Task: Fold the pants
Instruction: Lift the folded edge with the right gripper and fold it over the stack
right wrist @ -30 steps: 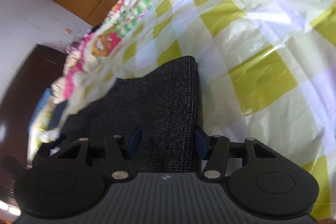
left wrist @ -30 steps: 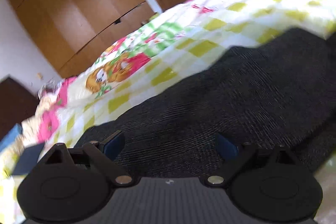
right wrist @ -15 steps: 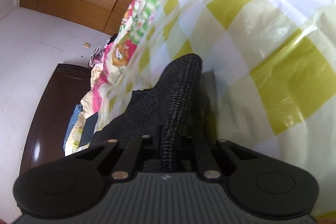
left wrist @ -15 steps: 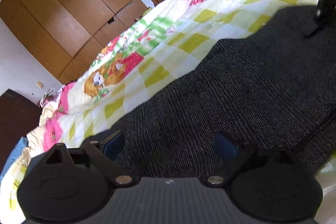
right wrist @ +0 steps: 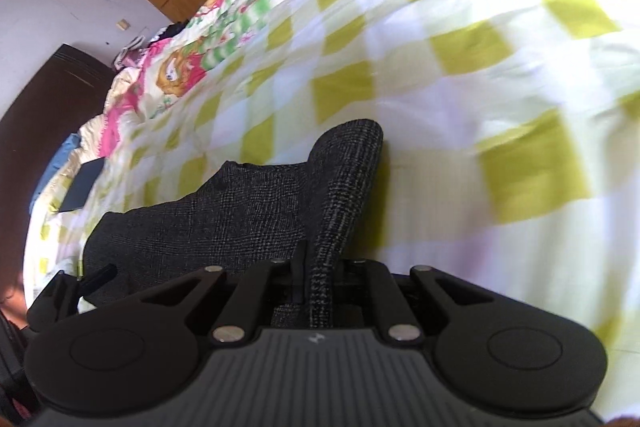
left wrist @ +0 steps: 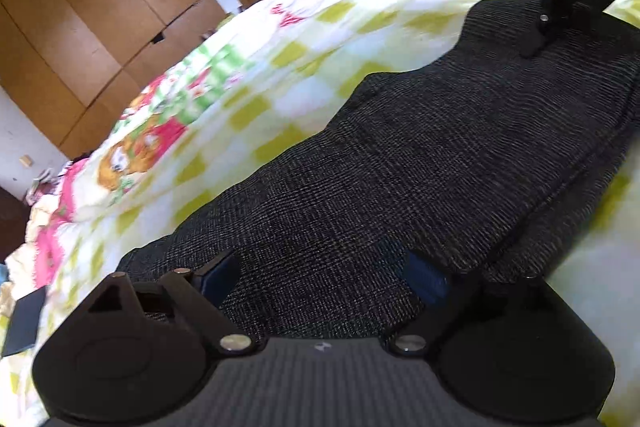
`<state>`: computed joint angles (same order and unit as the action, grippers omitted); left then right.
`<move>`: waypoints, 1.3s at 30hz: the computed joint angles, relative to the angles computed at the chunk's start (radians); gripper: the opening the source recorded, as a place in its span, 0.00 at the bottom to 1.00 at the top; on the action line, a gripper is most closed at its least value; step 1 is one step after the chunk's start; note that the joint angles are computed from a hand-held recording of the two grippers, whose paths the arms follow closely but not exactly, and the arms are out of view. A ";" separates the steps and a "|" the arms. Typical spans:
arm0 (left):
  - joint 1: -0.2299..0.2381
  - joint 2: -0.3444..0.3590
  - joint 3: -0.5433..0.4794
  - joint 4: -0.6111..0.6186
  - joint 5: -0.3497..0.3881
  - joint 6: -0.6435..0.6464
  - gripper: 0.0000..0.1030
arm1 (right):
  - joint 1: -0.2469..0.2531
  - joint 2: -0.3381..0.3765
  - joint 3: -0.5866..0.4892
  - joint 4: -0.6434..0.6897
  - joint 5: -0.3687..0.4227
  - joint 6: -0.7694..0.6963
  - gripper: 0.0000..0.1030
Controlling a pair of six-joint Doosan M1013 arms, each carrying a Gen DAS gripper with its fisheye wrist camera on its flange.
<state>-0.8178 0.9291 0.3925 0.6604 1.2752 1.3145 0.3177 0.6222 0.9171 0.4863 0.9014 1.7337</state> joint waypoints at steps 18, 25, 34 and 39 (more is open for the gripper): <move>-0.025 0.112 -0.231 -0.070 0.076 0.051 0.97 | 0.006 -0.049 0.045 -0.212 -0.029 0.211 0.16; -0.027 0.081 -0.161 -0.060 0.019 0.039 0.97 | 0.021 -0.046 0.031 -0.271 0.007 0.264 0.24; -0.022 0.048 -0.096 -0.083 -0.058 0.013 0.97 | 0.024 -0.036 0.011 -0.262 -0.001 0.319 0.18; -0.019 -0.010 0.027 -0.065 -0.139 -0.017 0.97 | 0.043 -0.043 -0.032 -0.223 -0.030 0.293 0.09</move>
